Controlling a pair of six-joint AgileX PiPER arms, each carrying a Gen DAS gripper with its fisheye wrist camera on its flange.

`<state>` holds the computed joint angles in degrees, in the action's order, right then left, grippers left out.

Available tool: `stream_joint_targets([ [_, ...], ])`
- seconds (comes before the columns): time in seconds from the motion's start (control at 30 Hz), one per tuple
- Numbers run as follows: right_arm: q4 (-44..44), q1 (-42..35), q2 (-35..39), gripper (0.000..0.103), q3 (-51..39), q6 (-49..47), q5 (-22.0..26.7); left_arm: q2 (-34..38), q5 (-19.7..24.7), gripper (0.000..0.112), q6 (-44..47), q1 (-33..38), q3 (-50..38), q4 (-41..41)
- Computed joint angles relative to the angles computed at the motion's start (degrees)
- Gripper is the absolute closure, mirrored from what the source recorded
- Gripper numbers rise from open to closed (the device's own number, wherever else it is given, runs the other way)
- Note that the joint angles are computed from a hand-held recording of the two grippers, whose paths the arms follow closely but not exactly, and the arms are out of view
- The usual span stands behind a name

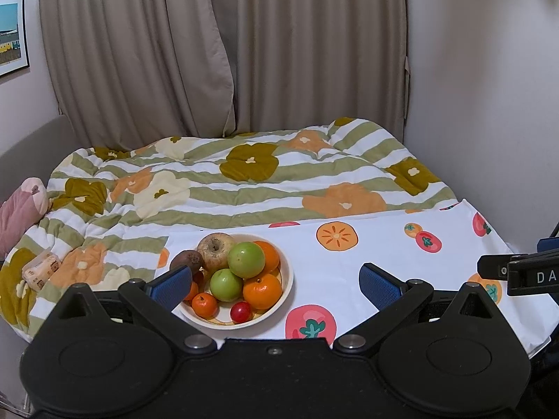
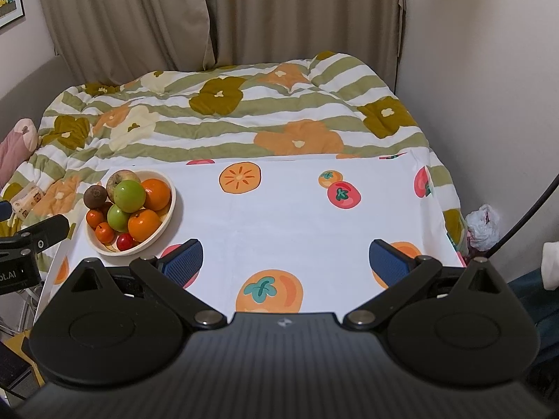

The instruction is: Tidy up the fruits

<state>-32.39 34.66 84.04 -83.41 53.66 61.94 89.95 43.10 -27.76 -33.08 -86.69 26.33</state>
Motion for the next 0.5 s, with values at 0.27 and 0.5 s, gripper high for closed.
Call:
stream_joint_targets([
  [0.27, -0.11, 0.05, -0.04, 0.0, 0.02, 0.09, 0.03, -0.89, 0.23, 0.009, 0.18, 0.24, 0.69, -0.22],
  [0.5, -0.52, 0.62, -0.32, 0.0, 0.13, 0.66, 0.44, -1.52, -0.01, 0.009, 0.4, 0.33, 1.22, -0.42],
])
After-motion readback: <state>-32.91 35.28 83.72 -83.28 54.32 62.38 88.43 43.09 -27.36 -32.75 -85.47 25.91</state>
